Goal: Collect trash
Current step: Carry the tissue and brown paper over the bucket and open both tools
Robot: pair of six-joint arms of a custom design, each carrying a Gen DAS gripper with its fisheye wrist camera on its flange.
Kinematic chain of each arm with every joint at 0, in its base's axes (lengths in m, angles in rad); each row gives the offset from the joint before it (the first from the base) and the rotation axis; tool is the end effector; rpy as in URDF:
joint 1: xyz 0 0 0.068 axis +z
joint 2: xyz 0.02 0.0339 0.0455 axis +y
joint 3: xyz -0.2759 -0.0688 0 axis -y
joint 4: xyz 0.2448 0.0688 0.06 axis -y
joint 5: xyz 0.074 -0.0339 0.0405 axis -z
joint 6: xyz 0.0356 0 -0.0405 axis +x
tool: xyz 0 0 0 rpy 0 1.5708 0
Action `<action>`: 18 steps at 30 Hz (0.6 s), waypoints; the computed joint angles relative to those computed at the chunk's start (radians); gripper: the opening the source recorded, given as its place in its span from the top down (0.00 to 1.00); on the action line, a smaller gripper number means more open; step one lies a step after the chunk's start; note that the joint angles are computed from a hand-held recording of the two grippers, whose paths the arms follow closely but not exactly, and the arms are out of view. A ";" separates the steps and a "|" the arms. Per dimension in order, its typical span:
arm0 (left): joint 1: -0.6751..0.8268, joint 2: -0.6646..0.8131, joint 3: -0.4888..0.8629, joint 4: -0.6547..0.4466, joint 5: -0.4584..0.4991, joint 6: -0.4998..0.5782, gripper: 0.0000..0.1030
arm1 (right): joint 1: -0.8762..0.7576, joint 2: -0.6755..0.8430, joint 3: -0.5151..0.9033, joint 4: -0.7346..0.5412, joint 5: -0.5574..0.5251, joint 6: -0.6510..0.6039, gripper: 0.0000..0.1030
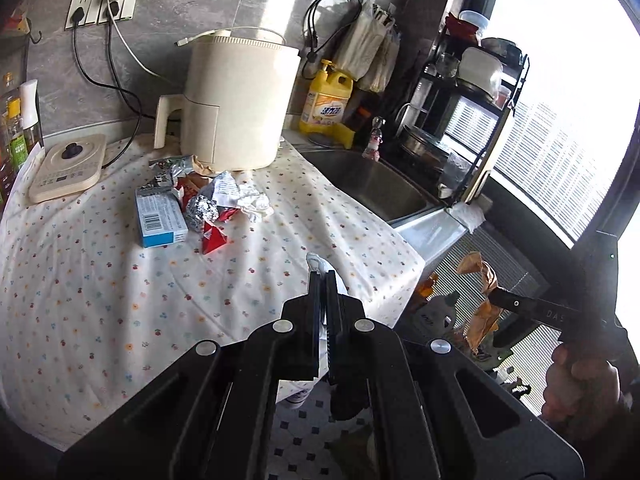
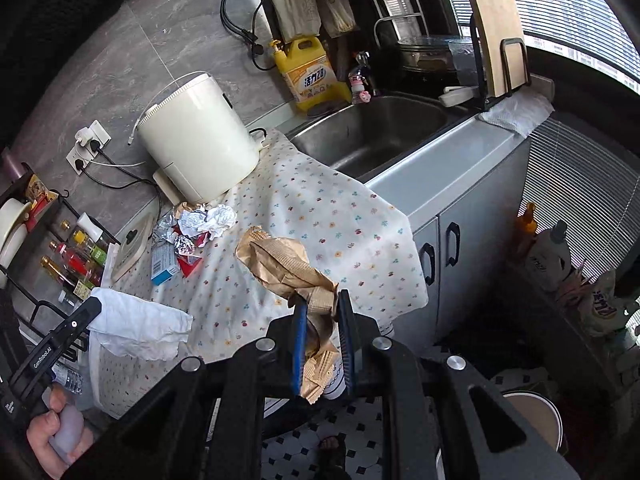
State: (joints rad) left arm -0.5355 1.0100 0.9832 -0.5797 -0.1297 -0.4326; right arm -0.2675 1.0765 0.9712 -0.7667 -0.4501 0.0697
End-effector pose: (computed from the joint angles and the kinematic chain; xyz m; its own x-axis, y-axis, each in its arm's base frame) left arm 0.1824 -0.1029 0.3383 -0.6189 -0.1162 -0.7769 0.1709 0.9454 -0.2775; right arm 0.2038 -0.0398 0.3091 -0.7388 0.2675 -0.6185 0.0196 0.9260 0.3771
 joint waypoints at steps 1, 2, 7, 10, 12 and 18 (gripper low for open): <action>-0.038 0.015 0.003 0.010 -0.016 -0.013 0.97 | -0.049 -0.010 -0.007 -0.019 -0.022 -0.029 0.85; -0.077 0.031 0.006 0.021 -0.031 -0.027 0.97 | -0.103 -0.019 -0.012 -0.042 -0.043 -0.065 0.85; -0.240 0.138 0.031 0.093 -0.066 -0.074 0.97 | -0.385 -0.045 -0.031 -0.169 -0.138 -0.275 0.85; -0.312 0.220 0.047 0.150 -0.059 -0.093 0.97 | -0.563 -0.027 -0.039 -0.239 -0.175 -0.422 0.85; -0.353 0.274 0.058 0.187 -0.051 -0.099 0.97 | -0.675 -0.005 -0.051 -0.272 -0.184 -0.514 0.85; -0.444 0.423 0.095 0.277 -0.004 -0.123 0.97 | -0.909 0.103 -0.120 -0.289 -0.125 -0.714 0.82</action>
State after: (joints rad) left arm -0.9797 1.4327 1.0787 -0.3024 -0.1338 -0.5554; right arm -1.1761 1.1795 0.8508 -1.0558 -0.5753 -0.6447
